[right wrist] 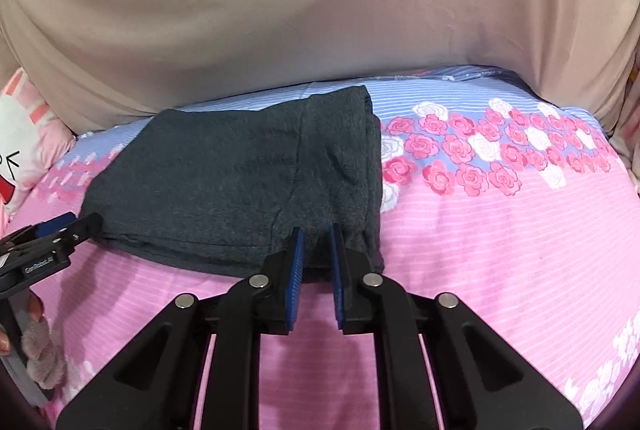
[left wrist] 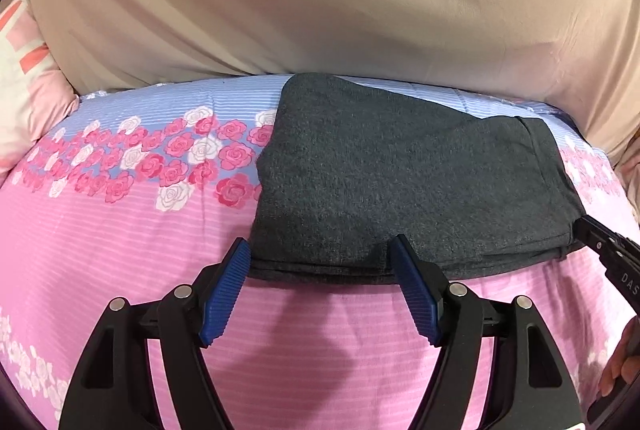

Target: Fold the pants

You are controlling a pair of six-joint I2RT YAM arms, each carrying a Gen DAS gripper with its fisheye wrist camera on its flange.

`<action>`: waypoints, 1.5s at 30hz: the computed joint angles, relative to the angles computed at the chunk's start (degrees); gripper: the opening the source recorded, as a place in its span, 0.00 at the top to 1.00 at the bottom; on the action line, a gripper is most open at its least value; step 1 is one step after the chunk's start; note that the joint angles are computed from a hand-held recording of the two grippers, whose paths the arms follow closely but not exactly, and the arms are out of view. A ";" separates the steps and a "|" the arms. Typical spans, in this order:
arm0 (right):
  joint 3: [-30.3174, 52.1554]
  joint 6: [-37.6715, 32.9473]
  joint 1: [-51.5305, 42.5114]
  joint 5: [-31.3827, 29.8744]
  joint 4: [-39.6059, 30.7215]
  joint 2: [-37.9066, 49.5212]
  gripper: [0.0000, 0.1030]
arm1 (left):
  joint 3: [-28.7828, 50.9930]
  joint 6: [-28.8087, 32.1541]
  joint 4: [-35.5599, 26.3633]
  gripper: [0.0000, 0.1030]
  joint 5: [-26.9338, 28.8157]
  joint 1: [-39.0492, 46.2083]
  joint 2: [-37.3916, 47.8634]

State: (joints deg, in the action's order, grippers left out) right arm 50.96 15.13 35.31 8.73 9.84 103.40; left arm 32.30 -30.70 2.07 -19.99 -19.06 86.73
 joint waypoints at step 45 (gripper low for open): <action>-23.13 18.41 24.76 27.15 -1.94 -19.28 0.05 | -10.01 -37.90 -24.33 0.15 -27.91 -36.65 -14.03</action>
State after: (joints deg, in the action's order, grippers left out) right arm 27.83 33.54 60.07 35.88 7.89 84.12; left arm 22.29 -68.59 -22.26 -47.91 -55.71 72.71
